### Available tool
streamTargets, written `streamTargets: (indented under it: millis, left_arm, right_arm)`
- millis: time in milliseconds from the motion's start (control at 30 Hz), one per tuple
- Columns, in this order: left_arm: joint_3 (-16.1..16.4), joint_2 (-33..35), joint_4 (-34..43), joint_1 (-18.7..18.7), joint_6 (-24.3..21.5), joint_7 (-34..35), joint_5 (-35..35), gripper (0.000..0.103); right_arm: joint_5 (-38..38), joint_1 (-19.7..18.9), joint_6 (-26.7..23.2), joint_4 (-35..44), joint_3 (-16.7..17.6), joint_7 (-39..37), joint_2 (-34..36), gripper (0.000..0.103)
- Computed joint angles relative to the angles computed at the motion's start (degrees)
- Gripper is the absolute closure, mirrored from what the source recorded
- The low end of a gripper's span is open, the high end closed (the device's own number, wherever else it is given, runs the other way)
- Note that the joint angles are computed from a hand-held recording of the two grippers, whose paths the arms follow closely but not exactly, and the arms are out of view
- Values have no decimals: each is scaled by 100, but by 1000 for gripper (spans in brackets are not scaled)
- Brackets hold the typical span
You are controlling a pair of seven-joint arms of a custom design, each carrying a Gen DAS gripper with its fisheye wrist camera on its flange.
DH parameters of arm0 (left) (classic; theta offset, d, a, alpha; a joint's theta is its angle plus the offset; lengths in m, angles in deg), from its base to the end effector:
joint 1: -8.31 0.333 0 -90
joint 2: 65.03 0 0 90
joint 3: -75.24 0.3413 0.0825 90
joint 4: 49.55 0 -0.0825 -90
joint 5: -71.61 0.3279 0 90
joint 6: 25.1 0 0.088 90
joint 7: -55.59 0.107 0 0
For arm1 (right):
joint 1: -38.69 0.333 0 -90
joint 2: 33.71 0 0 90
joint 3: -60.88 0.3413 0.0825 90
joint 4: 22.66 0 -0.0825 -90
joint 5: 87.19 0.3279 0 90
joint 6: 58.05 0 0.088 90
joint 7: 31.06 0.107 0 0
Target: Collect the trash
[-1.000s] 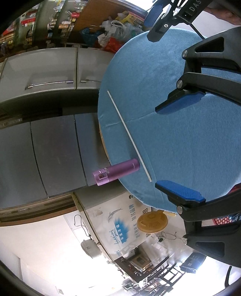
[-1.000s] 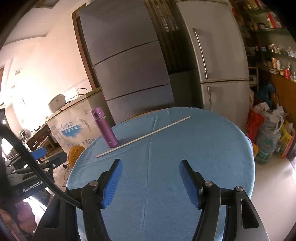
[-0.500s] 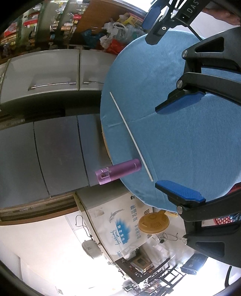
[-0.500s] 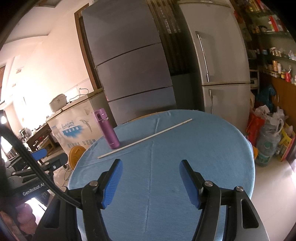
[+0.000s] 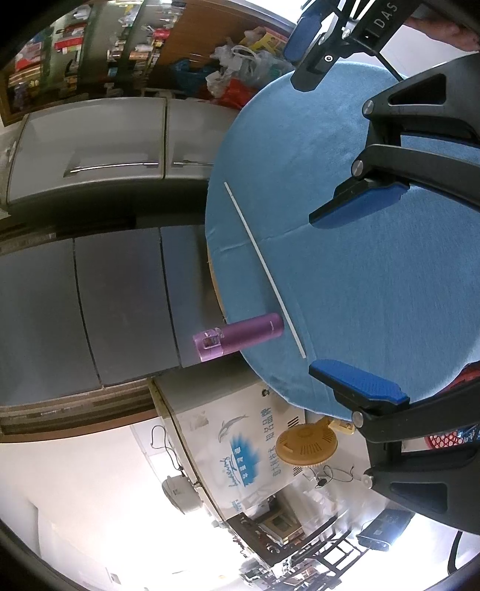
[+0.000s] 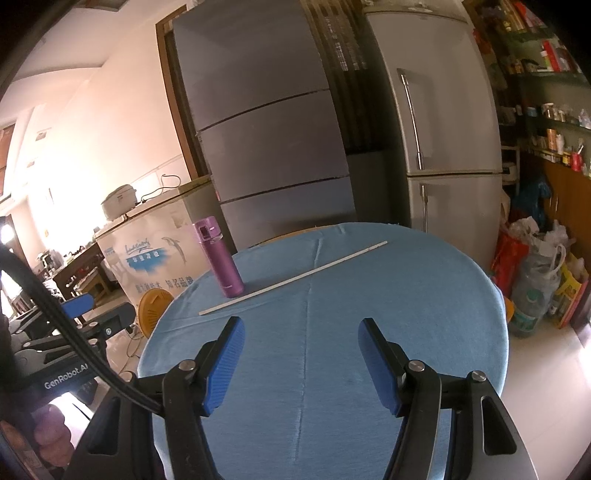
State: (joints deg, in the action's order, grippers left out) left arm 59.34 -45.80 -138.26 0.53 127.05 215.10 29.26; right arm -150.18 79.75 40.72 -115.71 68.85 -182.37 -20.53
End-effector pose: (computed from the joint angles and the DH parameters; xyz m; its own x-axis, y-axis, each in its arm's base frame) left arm 0.6246 -0.2175 0.5885 -0.8117 -0.5632 -0.1549 -0.2191 0.5394 -0.8131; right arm 0.4513 0.3798 0.5635 -0.7174 -0.6591 -0.2255 -0.2056 0.5096 -0.8355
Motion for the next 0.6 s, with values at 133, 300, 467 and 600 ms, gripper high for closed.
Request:
streamTargets:
  millis: [133, 300, 467, 600]
  left_arm:
    - [-10, -9, 16, 42, -32, 32, -71, 29]
    - [-26, -38, 17, 88, -70, 114, -197, 29]
    - [-23, -41, 29, 101, -100, 171, -271, 29]
    - [-11, -12, 64, 90, -114, 165, -270, 29]
  right_arm:
    - [-24, 30, -57, 92, -1, -67, 47, 35]
    - [-58, 114, -196, 249, -20, -148, 121, 35]
    - [-56, 148, -222, 294, -41, -167, 141, 35]
    - [-60, 153, -223, 326, -55, -205, 158, 35]
